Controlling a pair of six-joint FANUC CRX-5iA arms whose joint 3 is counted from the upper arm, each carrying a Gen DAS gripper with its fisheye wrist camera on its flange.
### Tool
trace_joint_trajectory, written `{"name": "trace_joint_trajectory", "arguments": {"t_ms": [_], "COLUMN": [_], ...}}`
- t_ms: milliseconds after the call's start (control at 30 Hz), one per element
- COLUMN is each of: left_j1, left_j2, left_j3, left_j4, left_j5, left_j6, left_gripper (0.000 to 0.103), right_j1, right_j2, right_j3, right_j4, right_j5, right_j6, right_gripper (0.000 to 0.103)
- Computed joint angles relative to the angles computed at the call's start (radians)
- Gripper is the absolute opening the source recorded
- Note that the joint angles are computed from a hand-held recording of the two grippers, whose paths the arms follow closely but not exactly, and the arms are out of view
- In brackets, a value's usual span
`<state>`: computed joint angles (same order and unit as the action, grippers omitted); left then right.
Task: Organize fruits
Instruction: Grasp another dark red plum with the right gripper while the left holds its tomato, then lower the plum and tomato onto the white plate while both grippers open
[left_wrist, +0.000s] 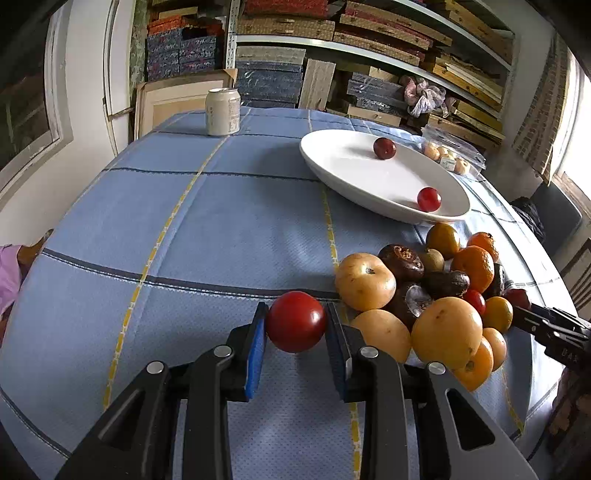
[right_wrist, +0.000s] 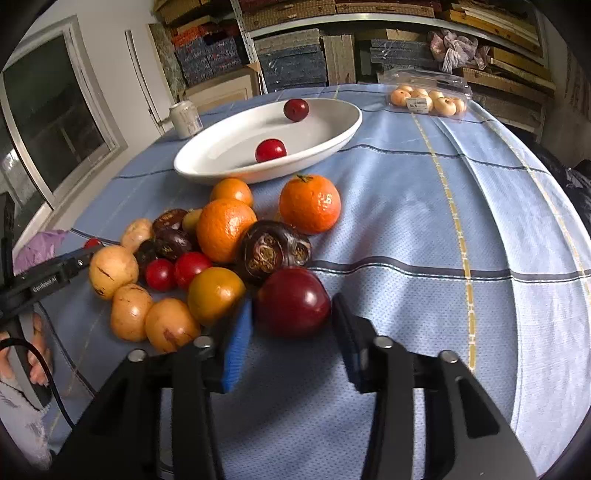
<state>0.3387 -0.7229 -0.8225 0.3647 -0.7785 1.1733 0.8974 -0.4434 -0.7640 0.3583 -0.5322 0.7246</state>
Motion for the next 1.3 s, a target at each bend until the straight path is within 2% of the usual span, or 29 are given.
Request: {"name": "trace_joint_trajectory", "arguments": {"t_ms": [200,367,500,567,667,767,833,933,1000,1067,1167,1233,1300], "left_j1": [-0.031,-0.014,0.003,-0.042,-0.166,-0.244,-0.291,-0.302,-0.285,-0.269,-0.265,-0.263,-0.273], "left_j2": [-0.032,-0.092,-0.102,-0.070,0.018,0.110,0.208,0.309,0.374,0.421,0.455,0.473,0.491], "left_j3": [0.015,0.043,0.117,0.184,0.299,0.363,0.400,0.407,0.395,0.388,0.387,0.376,0.381], "left_j4": [-0.069,-0.119,-0.155,-0.219,-0.348,-0.389,-0.406,-0.381,-0.321,-0.267,-0.242,-0.183,-0.172], "left_j5": [0.000,-0.076,-0.145,-0.146,-0.121,-0.076,-0.038,0.023,0.076,0.111,0.155,0.189,0.203], "left_j6": [0.058,0.107,0.118,0.165,0.275,0.343,0.398,0.424,0.419,0.401,0.387,0.333,0.315], "left_gripper": [0.031,0.030,0.030,0.030,0.030,0.030,0.030,0.030,0.030,0.030,0.030,0.030,0.030], "right_j1": [-0.005,-0.026,-0.076,-0.108,-0.139,-0.139,-0.135,-0.130,-0.126,-0.132,-0.147,-0.150,-0.154], "right_j2": [-0.023,-0.095,-0.137,-0.124,-0.080,-0.028,0.015,0.099,0.157,0.209,0.265,0.294,0.310], "right_j3": [-0.022,-0.089,-0.078,-0.031,0.041,0.085,0.114,0.154,0.159,0.177,0.192,0.205,0.210], "right_j4": [0.021,0.133,0.058,-0.030,-0.070,-0.030,-0.006,0.065,0.178,0.231,0.277,0.277,0.273], "right_j5": [0.028,0.081,0.126,0.131,0.130,0.146,0.156,0.179,0.203,0.219,0.252,0.252,0.249], "right_j6": [-0.020,-0.162,-0.134,-0.057,0.004,-0.002,-0.005,-0.049,-0.132,-0.166,-0.201,-0.186,-0.173], "right_gripper": [0.039,0.039,0.039,0.039,0.039,0.039,0.039,0.039,0.039,0.039,0.039,0.039,0.039]}}
